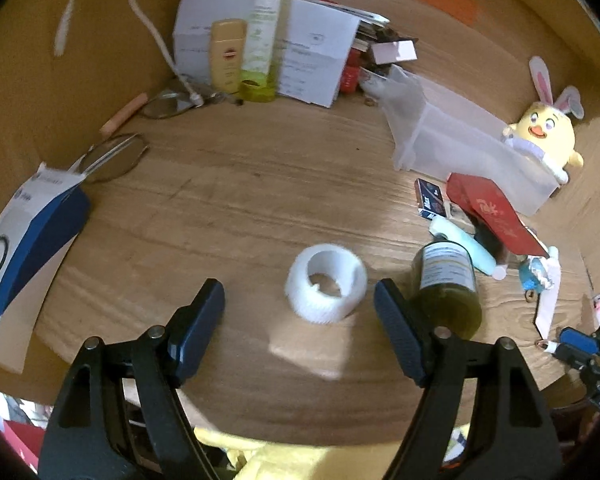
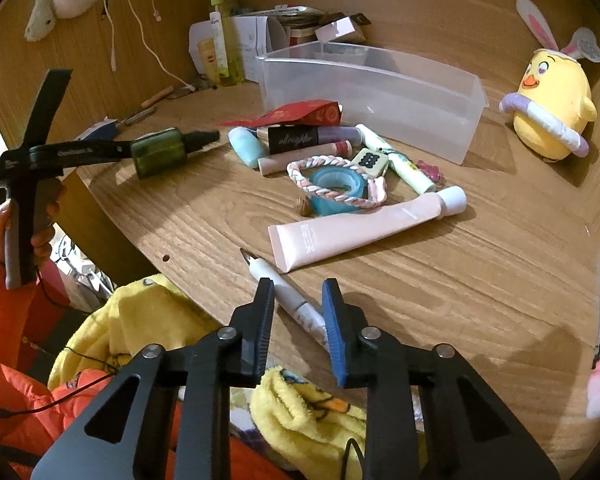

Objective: Organize objects
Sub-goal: 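Grasp the white tape roll with the left gripper while the right gripper grasps the white pen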

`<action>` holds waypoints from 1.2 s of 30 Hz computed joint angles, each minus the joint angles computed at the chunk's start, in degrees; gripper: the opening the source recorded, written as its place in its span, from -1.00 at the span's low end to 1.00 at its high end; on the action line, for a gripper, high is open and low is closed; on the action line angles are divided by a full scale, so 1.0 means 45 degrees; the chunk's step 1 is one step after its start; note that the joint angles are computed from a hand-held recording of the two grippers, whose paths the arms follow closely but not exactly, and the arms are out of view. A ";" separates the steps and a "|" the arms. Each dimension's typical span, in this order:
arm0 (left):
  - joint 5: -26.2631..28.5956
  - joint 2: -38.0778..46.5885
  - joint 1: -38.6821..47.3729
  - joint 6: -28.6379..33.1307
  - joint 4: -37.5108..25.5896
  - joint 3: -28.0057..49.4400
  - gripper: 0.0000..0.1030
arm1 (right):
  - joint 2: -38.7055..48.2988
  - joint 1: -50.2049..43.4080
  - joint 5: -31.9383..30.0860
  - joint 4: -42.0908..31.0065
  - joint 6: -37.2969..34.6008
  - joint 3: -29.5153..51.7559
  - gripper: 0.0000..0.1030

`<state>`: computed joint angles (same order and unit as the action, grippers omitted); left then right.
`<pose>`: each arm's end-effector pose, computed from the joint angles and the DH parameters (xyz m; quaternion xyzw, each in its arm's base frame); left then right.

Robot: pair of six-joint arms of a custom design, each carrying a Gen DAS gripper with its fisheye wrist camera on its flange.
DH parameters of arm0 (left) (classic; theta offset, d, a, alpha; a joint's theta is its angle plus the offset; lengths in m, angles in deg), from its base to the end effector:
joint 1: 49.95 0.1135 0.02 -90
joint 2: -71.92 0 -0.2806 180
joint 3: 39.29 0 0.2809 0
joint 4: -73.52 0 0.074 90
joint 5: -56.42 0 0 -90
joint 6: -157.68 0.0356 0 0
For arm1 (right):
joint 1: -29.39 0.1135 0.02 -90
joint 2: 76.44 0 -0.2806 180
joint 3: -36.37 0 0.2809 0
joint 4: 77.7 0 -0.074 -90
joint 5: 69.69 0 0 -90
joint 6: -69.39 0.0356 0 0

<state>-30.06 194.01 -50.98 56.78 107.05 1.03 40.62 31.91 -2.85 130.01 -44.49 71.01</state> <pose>0.2821 -0.0073 -0.0085 -0.0694 0.9314 -0.0656 0.3513 0.2455 0.0248 -0.0022 -0.2724 0.8950 0.1329 0.3273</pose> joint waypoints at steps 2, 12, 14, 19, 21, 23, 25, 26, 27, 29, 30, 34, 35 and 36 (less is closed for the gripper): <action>-0.0241 0.0115 -0.0192 -0.0014 0.0005 0.0189 0.24 | -0.0026 0.0008 -0.0052 -0.0048 0.0103 0.0089 -0.74; -0.0359 -0.0061 -0.0325 0.0148 0.0031 0.0230 -0.22 | -0.0395 0.0279 0.0047 -0.0888 -0.0631 0.0190 -0.77; -0.0249 -0.0358 -0.0209 0.0198 0.0148 0.0003 -0.22 | -0.0405 0.0257 -0.0083 -0.1164 -0.0766 0.0274 -0.76; -0.0175 -0.1397 -0.0234 0.0248 0.0145 -0.0579 -0.22 | -0.0466 0.0329 0.0066 -0.1766 -0.1083 0.0549 -0.64; -0.0023 -0.1771 -0.0335 0.0187 0.0148 -0.0792 -0.22 | -0.0347 0.0380 0.0102 -0.1989 -0.1173 0.0705 -0.53; 0.0065 -0.2084 -0.0523 0.0150 0.0174 -0.1000 -0.22 | -0.0046 0.0506 0.0218 -0.1689 -0.1166 0.0739 -0.52; -0.0087 -0.2392 -0.0899 0.0116 0.0217 -0.1200 -0.22 | 0.0062 0.0656 0.0426 -0.1312 -0.1172 0.0661 -0.52; -0.0103 -0.2471 -0.1007 0.0119 0.0217 -0.1241 -0.22 | 0.0086 0.0705 0.0463 -0.1256 -0.1142 0.0667 -0.57; -0.0119 -0.2618 -0.1201 0.0109 0.0203 -0.1304 -0.22 | 0.0129 0.0705 0.0378 -0.1228 -0.1142 0.0691 -0.62; -0.0153 -0.2824 -0.1527 0.0100 0.0116 -0.1339 -0.22 | 0.0165 0.0694 0.0170 -0.1264 -0.1171 0.0728 -0.75; -0.0141 -0.2846 -0.1597 0.0126 0.0070 -0.1299 -0.22 | 0.0173 0.0719 0.0144 -0.1192 -0.1132 0.0709 -0.78; -0.0266 -0.3090 -0.2296 0.0162 -0.0187 -0.1165 -0.22 | -0.0111 0.0680 0.0029 -0.0598 -0.0939 0.0359 -0.81; -0.0277 -0.3141 -0.2477 0.0161 -0.0263 -0.1108 -0.22 | -0.0274 0.0582 -0.0101 -0.0532 -0.0884 0.0273 -0.81; -0.0275 -0.3182 -0.2556 0.0172 -0.0325 -0.1073 -0.22 | -0.0444 0.0507 -0.0196 -0.0550 -0.0832 0.0224 -0.81</action>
